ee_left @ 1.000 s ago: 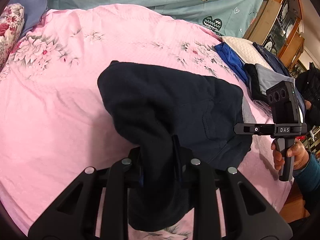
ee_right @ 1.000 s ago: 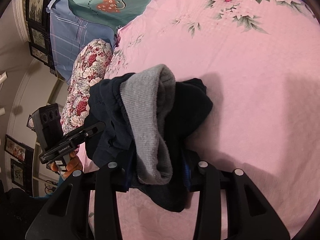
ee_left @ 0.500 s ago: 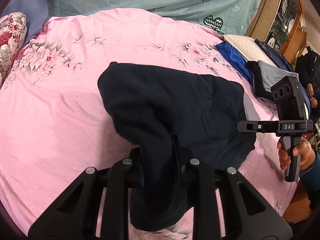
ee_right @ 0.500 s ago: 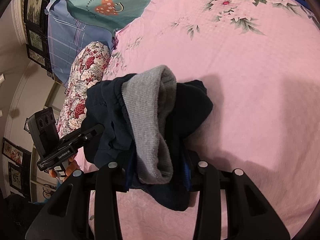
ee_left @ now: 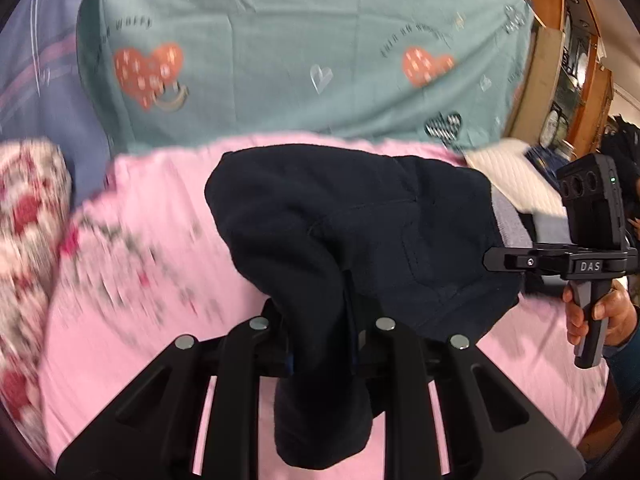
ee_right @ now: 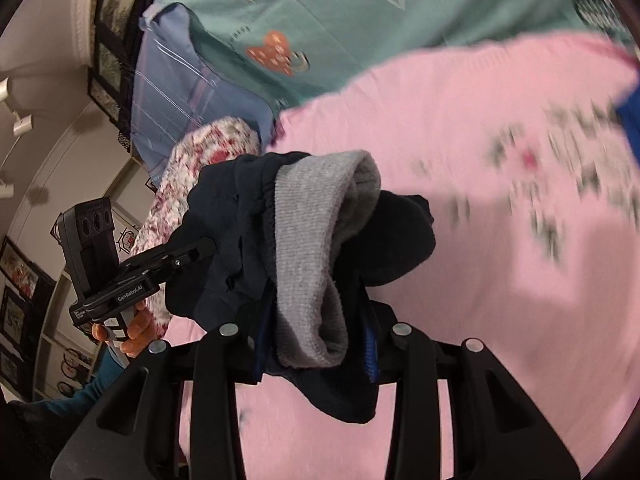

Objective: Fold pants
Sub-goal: 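Lift the folded pants with both tools and lower them onto the bedspread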

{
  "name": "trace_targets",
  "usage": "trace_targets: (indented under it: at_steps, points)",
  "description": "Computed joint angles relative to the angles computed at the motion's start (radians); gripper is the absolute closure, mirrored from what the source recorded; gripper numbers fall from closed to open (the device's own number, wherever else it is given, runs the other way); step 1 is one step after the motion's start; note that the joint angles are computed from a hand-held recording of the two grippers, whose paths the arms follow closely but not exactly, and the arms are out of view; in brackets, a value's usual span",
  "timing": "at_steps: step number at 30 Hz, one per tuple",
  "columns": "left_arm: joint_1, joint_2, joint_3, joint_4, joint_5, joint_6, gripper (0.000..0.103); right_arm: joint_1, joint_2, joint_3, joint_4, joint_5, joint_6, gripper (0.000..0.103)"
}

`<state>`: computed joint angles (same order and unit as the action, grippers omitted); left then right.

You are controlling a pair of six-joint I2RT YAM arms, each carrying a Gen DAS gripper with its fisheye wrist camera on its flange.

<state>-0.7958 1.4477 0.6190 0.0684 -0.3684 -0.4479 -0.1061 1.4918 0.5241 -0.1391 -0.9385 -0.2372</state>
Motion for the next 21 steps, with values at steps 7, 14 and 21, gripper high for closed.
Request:
trace_targets:
  at_steps: [7,14,21]
  points:
    - [0.321,0.33,0.466,-0.073,0.128,0.21,0.084,0.175,0.324,0.557,0.079,0.143,0.261,0.066]
    - [0.461,0.879,0.962,-0.155,0.263,0.2,0.084,0.224,0.838,1.08,0.046,0.284,0.369,0.066]
    - [0.491,1.031,1.0,-0.049,0.19,0.176,0.012,0.259,1.14,1.327,0.03,0.444,0.381,0.058]
